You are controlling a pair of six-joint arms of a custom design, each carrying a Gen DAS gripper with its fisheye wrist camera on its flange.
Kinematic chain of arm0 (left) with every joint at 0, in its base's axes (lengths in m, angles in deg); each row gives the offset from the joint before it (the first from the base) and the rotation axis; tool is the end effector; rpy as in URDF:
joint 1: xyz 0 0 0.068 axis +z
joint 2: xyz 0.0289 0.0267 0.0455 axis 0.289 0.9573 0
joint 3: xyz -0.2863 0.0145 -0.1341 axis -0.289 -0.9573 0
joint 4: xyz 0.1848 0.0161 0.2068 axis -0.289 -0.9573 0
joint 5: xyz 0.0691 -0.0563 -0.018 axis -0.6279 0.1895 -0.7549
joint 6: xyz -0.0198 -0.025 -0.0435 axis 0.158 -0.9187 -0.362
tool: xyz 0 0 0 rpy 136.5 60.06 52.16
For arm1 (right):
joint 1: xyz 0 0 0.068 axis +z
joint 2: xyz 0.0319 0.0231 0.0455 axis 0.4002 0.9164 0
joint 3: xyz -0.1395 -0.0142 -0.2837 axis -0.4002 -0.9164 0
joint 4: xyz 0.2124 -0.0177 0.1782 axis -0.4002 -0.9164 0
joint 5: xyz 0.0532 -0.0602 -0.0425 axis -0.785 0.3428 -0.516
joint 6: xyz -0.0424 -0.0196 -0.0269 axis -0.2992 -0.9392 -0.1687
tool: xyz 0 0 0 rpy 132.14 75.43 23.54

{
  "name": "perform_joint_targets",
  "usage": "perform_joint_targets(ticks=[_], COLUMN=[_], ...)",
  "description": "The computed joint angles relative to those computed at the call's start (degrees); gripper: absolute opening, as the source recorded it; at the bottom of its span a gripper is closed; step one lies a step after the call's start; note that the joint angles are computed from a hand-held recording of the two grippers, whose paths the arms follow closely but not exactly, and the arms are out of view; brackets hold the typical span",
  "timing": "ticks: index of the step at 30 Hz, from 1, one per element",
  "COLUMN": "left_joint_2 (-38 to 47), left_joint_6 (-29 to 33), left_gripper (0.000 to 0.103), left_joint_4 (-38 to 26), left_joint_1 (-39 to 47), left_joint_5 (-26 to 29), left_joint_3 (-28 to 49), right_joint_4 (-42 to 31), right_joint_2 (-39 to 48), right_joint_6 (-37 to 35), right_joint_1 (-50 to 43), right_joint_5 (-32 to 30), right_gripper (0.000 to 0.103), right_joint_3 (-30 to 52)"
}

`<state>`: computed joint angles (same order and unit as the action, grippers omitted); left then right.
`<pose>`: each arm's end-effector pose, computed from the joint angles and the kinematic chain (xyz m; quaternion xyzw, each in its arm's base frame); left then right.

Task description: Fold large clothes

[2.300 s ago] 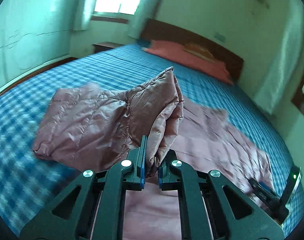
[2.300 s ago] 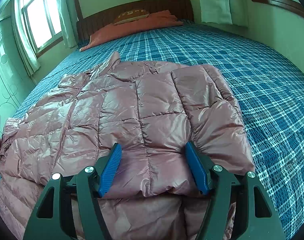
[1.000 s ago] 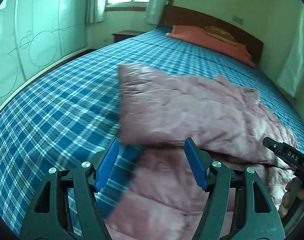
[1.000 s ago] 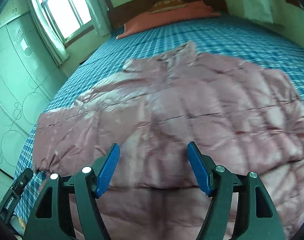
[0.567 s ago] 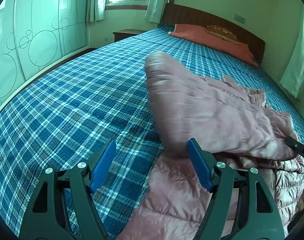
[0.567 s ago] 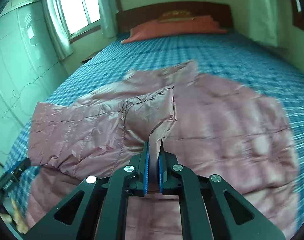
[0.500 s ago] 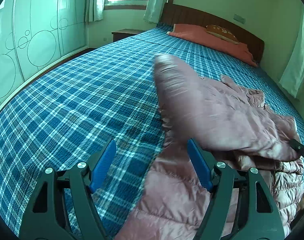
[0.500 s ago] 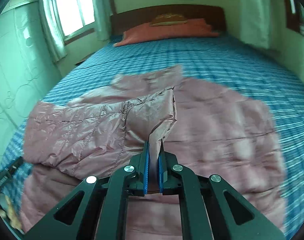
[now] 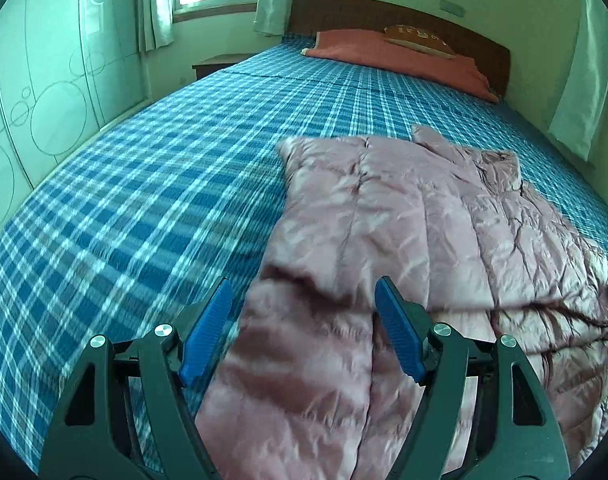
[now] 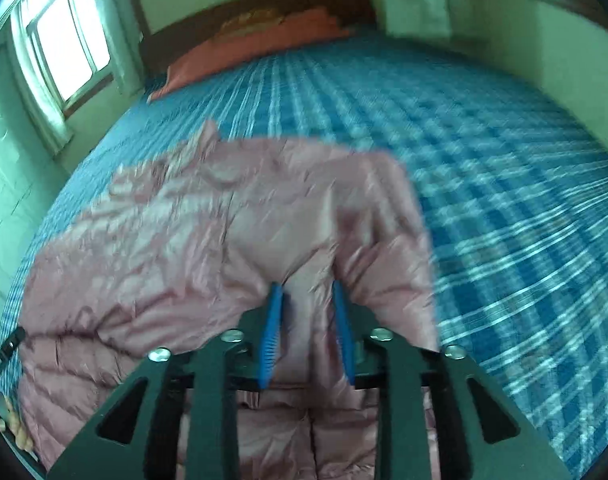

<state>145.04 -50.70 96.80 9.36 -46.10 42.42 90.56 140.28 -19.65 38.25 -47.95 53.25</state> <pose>0.4056 -0.0595 0.0900 0.1482 0.9146 -0.0861 0.3661 0.1792 0.0281 0.1314 0.3521 0.8544 -0.0612 0.3772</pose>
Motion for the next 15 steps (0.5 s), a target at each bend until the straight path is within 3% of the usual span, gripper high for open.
perform_joint_targets(ticks=[3, 8, 12, 15], left_joint_2=[1.9, 8.4, 13.2, 11.2], left_joint_6=[-0.9, -2.4, -1.2, -1.8], left_gripper=[0.074, 0.074, 0.078, 0.078], left_joint_4=[-0.9, -8.0, -13.7, -13.4], left_joint_1=[-1.1, -2.4, -2.9, -2.5], left_joint_5=[-1.6, -5.3, -6.5, -6.5], left_joint_3=[4.0, 14.7, 20.5, 19.0], right_joint_4=[3.0, 14.2, 14.7, 8.5], right_joint_2=[1.1, 17.2, 26.0, 21.1], right_joint_6=[-3.4, -9.8, -10.7, -8.8], right_joint_1=[-1.3, -6.4, -7.6, -4.2], right_joint_5=[-0.2, -7.0, -9.7, -6.1], right_gripper=[0.047, 0.047, 0.047, 0.047], right_joint_3=[1.7, 7.1, 10.0, 10.0])
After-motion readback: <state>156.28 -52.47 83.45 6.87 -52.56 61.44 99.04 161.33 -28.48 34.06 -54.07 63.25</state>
